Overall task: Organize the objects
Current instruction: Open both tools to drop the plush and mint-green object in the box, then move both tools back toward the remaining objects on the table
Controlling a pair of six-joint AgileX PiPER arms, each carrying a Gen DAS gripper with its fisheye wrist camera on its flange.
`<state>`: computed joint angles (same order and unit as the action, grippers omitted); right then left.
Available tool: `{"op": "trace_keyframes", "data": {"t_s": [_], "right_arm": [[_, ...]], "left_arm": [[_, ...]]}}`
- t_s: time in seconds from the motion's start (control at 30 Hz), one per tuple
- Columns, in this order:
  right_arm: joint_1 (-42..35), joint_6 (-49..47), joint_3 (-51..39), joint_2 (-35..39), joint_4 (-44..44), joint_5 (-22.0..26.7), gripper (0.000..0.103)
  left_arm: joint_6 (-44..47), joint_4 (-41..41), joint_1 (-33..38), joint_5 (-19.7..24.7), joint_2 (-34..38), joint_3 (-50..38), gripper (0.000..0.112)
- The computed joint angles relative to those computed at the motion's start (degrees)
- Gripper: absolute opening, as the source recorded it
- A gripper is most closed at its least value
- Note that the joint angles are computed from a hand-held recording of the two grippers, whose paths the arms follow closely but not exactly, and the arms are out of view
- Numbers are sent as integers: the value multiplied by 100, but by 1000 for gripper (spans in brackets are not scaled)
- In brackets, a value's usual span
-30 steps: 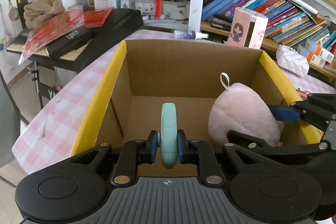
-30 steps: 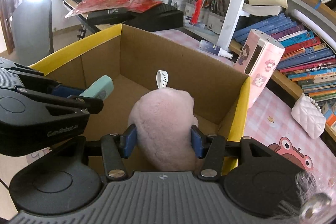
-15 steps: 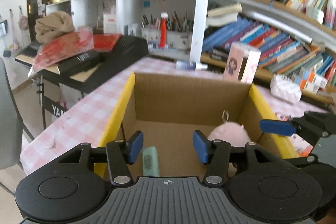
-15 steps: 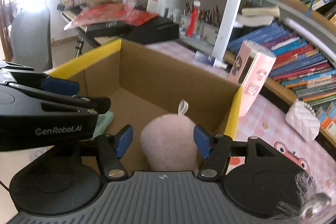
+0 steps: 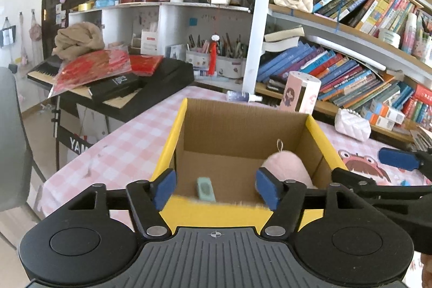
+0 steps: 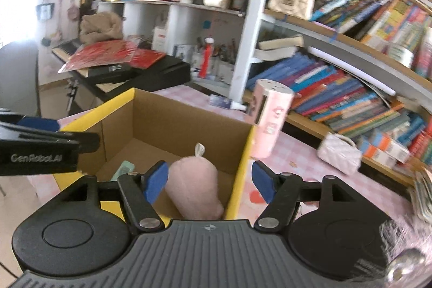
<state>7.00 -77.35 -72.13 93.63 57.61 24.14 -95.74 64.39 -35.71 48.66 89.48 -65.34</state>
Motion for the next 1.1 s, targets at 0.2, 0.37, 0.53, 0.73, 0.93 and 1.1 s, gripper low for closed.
{"op": "trace_keyframes", "data": {"t_s": [0.2,0.37,0.53,0.73,0.93,1.1], "right_arm": [[145,1302,940,-674,-868,-661,79],[252,3395,1529,-1128,-2568,-721,84],[366,4420,2152,-1648,-3571,-865,88],[411,5195,2536,-2090,-4244,-811,89],[384,5691,2883,-2512,-4647,-705,89],[294,6024,3115,-2808,-4896,-590,90]], "left_arm": [[-243,-54,-491,381,-370,514,85],[-374,-245,-920,661,-656,889,87],[-280,-419,-1229,758,-883,1125,87],[-318,-500,-1583,901,-1045,1316,87],[-314,-625,-1826,981,-1149,1425,87],[-305,-715,-2031,978,-1139,1456,87]]}}
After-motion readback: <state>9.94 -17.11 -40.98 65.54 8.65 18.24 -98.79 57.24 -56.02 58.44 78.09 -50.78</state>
